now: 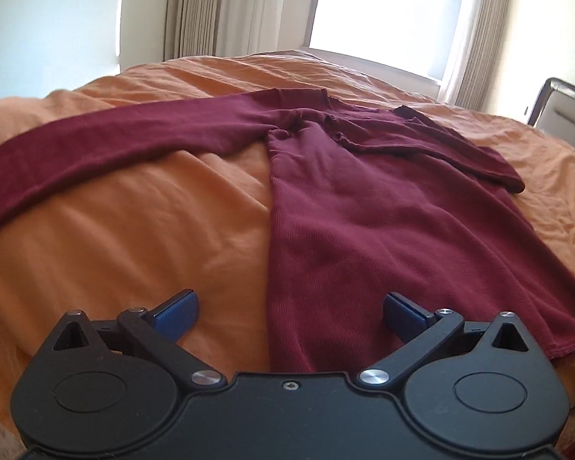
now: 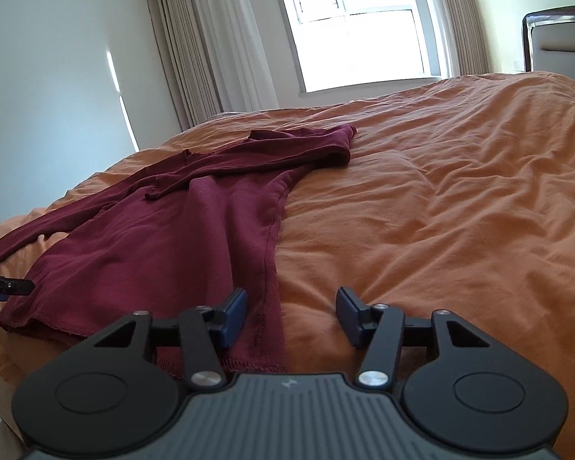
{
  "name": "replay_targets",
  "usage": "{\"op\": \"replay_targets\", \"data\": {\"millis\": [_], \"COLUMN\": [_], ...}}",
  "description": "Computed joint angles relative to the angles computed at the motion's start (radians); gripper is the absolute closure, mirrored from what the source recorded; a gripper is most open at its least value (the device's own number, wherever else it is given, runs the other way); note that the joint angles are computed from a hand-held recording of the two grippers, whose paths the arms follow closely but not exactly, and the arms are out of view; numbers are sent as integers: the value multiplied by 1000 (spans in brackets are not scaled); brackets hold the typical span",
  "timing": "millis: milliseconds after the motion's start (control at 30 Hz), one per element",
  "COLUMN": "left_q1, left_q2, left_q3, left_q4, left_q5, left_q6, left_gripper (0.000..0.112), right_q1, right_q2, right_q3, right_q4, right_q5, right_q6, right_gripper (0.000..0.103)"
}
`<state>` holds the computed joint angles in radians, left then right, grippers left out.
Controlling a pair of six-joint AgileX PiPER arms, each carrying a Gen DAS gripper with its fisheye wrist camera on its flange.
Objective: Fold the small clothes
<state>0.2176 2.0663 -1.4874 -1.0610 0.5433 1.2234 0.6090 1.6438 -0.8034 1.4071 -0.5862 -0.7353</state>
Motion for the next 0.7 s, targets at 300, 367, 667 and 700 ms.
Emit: {"op": "replay_targets", "data": {"millis": [300, 367, 667, 700], "left_q1": [-3, -2, 4, 19], "left_q2": [-51, -66, -140, -155], "left_q3": [62, 87, 158, 168], "left_q4": [9, -24, -155, -189], "left_q5": [-38, -38, -35, -18], "left_q6": [-10, 39, 205, 243], "left_gripper": [53, 64, 109, 109], "right_q1": [89, 77, 122, 130], "right_q2": [30, 24, -72, -80], "right_q3": [-32, -17, 20, 14], "right_q4": [113, 66, 38, 59], "right_q5": [-102, -70, -133, -140], "right_q6": [-26, 63, 92, 57], "right_gripper": [73, 92, 98, 98]}}
